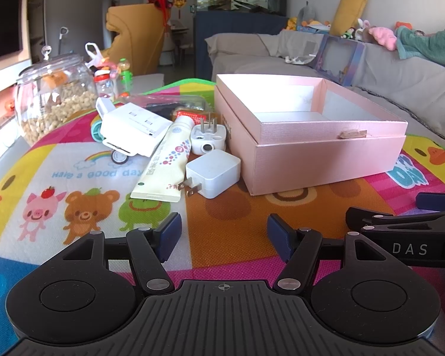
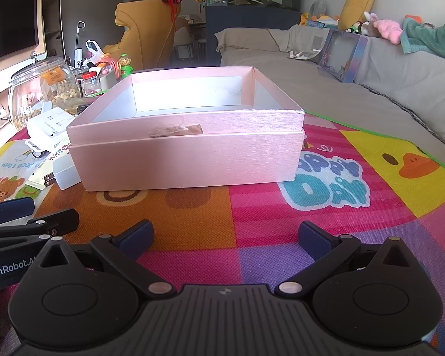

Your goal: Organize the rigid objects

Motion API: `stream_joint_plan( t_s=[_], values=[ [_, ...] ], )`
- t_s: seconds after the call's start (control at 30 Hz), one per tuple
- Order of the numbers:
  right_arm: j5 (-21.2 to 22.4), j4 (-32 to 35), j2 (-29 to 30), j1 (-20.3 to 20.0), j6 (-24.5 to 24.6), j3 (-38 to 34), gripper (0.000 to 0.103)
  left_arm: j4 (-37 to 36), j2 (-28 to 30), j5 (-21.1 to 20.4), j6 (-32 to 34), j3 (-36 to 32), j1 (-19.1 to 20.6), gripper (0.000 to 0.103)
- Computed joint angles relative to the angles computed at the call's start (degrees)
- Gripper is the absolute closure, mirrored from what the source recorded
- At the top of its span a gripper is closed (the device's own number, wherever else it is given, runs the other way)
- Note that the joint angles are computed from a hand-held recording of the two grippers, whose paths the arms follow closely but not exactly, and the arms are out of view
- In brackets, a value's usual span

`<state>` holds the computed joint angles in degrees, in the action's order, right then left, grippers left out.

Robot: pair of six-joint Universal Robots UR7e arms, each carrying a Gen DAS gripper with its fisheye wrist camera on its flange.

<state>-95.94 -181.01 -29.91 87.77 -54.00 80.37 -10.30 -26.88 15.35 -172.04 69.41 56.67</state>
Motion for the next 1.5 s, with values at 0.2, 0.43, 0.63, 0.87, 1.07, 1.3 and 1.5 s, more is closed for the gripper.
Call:
stream_joint_plan(
  t_s=[0.2,0.43,0.63,0.87,1.07,1.3,1.5],
  values=[
    [-0.38,-0.82,0.27,0.19,0.26,0.08,0.0,0.0,-0.01,-0.01,0.02,0.01,0.01,0.033],
    [-0.28,-0.58,0.21,0.2,0.59,0.07,0.0,0.02,0.09,0.1,-0.14,-0.06,0.02,0.033],
    [-0.24,-0.52,0.16,0.17,0.61,0.09,0.0,0.04,0.12,0.08,-0.12,-0.09,0.02,0.033],
    [-0.42,-0.7,0.33,0.27,0.53,0.03,0.0,-0.09,0.19,-0.04,0.15,-0.16,0.0,0.033],
    [-0.31,-0.61,0.32,0.24,0.63,0.03,0.0,-0.1,0.19,-0.08,0.21,-0.16,0.0,0.033],
    [-0.32,-0.63,0.32,0.23,0.6,0.02,0.0,-0.1,0.19,-0.07,0.2,-0.16,0.0,0.033],
    [-0.28,-0.62,0.31,0.22,0.61,0.02,0.0,-0.13,0.18,-0.09,0.25,-0.14,0.0,0.033]
  ],
)
